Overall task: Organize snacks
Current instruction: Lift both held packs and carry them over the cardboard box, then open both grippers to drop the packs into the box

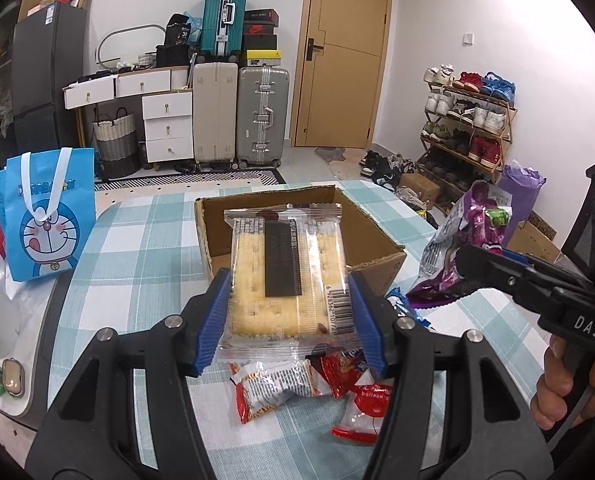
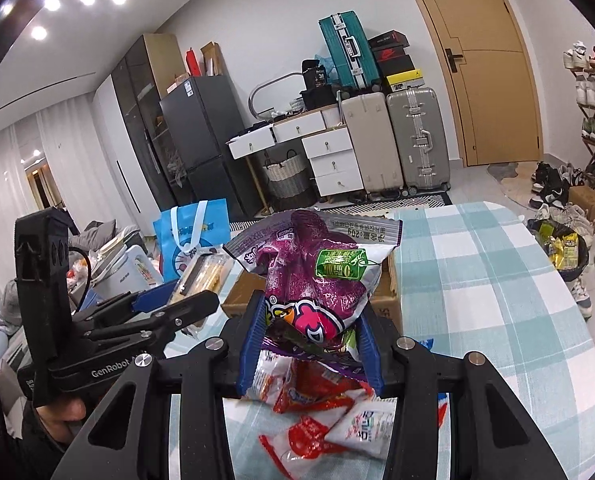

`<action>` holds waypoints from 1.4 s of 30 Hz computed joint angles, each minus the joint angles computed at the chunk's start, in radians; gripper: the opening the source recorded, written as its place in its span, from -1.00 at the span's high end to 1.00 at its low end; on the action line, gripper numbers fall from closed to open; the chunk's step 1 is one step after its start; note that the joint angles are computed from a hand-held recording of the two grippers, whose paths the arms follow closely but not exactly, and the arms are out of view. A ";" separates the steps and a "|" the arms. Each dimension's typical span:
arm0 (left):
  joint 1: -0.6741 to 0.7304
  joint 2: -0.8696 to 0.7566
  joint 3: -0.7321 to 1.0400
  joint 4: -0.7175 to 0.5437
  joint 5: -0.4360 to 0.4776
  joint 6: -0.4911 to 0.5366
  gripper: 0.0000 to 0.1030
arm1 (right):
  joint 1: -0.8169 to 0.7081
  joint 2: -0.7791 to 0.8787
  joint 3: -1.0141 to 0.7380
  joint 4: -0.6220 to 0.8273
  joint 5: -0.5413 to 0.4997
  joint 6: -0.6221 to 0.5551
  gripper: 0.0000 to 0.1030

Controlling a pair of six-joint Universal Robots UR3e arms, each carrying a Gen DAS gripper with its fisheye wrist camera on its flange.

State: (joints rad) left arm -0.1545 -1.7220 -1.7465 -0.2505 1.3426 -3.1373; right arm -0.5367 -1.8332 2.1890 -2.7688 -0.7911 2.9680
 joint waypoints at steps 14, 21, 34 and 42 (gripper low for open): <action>-0.014 -0.196 0.270 -0.081 0.064 -0.010 -0.07 | 0.052 0.248 -0.179 -0.052 -0.017 0.041 0.17; -0.018 -0.295 0.378 -0.101 0.088 -0.013 -0.07 | 0.109 0.372 -0.289 -0.069 -0.058 0.055 0.17; -0.020 -0.468 0.553 -0.146 0.123 -0.012 -0.07 | 0.177 0.534 -0.437 -0.076 -0.113 0.076 0.17; -0.019 -0.552 0.647 -0.171 0.128 -0.009 -0.07 | 0.187 0.590 -0.499 -0.047 -0.133 0.072 0.17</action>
